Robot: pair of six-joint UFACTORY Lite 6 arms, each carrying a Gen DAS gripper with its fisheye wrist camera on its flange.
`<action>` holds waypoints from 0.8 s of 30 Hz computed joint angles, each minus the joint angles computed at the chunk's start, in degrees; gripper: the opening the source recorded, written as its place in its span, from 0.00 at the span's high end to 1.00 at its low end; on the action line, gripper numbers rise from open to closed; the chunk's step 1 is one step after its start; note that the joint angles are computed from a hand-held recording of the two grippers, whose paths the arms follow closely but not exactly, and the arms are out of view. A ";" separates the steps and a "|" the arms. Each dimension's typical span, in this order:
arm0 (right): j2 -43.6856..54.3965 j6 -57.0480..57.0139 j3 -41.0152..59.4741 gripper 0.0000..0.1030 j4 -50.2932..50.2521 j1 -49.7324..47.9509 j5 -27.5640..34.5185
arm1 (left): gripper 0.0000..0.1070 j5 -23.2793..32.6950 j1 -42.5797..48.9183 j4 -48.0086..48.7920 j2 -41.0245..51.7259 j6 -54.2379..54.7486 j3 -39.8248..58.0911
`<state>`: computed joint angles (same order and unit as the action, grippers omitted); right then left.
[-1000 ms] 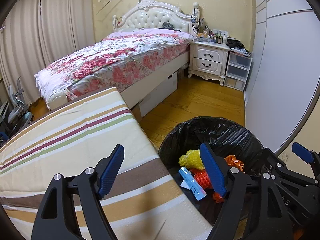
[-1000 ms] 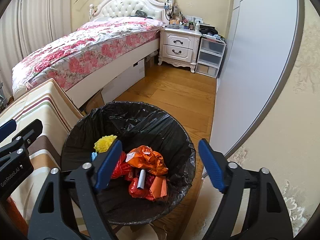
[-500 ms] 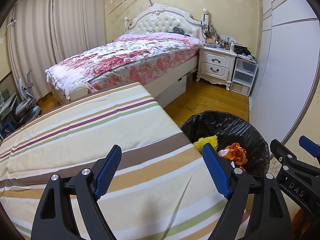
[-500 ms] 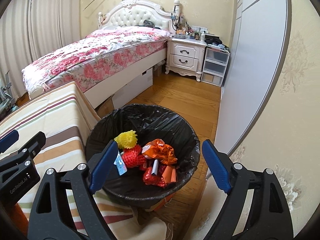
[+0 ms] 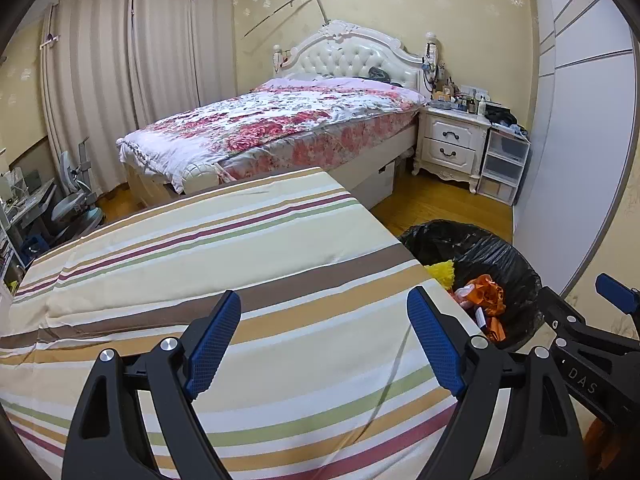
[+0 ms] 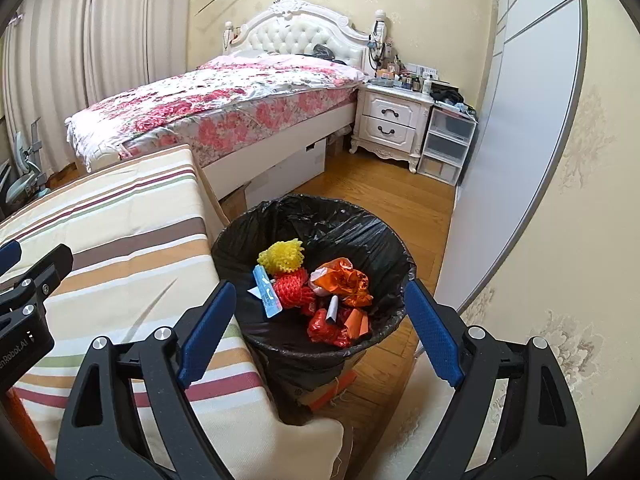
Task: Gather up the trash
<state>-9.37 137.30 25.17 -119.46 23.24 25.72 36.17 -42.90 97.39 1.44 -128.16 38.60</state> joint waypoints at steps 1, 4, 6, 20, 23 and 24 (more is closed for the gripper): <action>-0.61 -0.43 -0.30 0.18 0.53 0.42 0.08 | 0.23 0.25 -0.17 -0.03 -0.77 -0.22 -0.85; -1.97 -2.15 -0.66 0.18 2.56 1.81 0.57 | 0.23 0.58 -0.28 -0.35 -2.40 -0.41 -2.15; -2.56 -2.82 -0.83 0.18 3.33 2.39 0.81 | 0.23 0.87 -0.43 -0.54 -3.24 -0.41 -2.76; -3.70 -5.74 -0.66 0.18 7.09 4.24 1.61 | 0.23 1.32 -0.57 -0.10 -4.30 -1.28 -3.94; -3.72 -5.64 -0.67 0.18 7.03 4.25 1.58 | 0.23 1.38 -0.62 -0.29 -4.54 -1.25 -4.08; -3.69 -5.50 -0.77 0.18 6.83 4.19 1.64 | 0.23 1.33 -0.58 -0.27 -4.56 -1.26 -4.11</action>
<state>-13.07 131.80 24.40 -112.63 27.43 27.35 37.51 -43.48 97.12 -3.12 -129.42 34.49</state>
